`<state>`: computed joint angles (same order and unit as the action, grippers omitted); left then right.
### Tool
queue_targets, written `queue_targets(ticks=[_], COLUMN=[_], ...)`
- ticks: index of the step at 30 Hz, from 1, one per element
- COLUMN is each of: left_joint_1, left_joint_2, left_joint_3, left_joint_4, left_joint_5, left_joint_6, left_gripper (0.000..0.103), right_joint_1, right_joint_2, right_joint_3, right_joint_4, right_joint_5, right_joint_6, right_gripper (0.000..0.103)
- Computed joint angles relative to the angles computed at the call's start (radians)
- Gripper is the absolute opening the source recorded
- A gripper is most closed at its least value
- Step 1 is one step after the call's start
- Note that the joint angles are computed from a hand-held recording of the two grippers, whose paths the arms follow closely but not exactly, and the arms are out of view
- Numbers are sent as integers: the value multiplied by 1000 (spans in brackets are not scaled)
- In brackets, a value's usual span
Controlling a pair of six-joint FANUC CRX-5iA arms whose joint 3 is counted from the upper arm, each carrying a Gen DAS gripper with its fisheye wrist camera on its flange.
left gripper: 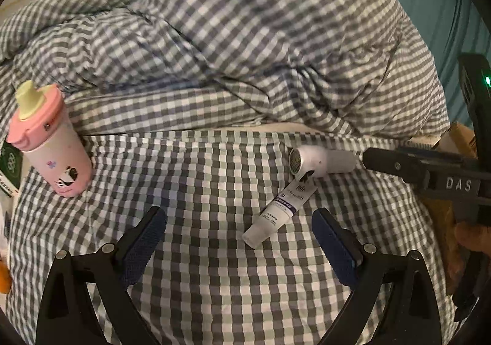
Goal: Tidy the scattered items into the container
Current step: 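Move both tools away from the box toward the hair dryer and toothpaste tube, then grasp the white toothpaste tube with the left tool while the right tool grasps the white hair dryer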
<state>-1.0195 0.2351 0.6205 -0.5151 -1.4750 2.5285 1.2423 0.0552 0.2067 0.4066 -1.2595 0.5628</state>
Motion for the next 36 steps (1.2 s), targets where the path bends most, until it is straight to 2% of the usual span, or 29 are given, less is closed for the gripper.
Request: queue_targets(ticks=[16,26,31,33,36], left_joint_1=[66,80,92,96,98], left_joint_2=[11,31,30,31,38], left_joint_3=[-111,-126,-143,-144,-141], left_joint_4=[100,130,142,143,140], left_joint_5=[144,199,223,230,245], left_joint_6=[-50,-81,-80,-82,-82], left_gripper=[98,98,98,98,98], right_joint_1=[-62,-56,-57,-59,-65], right_joint_2=[119,198,239,255,265], right_joint_3=[46,92,126,141,145], right_joint_4=[-57,42,62,69,72], right_joint_5=[38,1,-34,-54,-53], right_joint_6=[50,56,62,59,42], right_gripper=[88,91,96,101,102])
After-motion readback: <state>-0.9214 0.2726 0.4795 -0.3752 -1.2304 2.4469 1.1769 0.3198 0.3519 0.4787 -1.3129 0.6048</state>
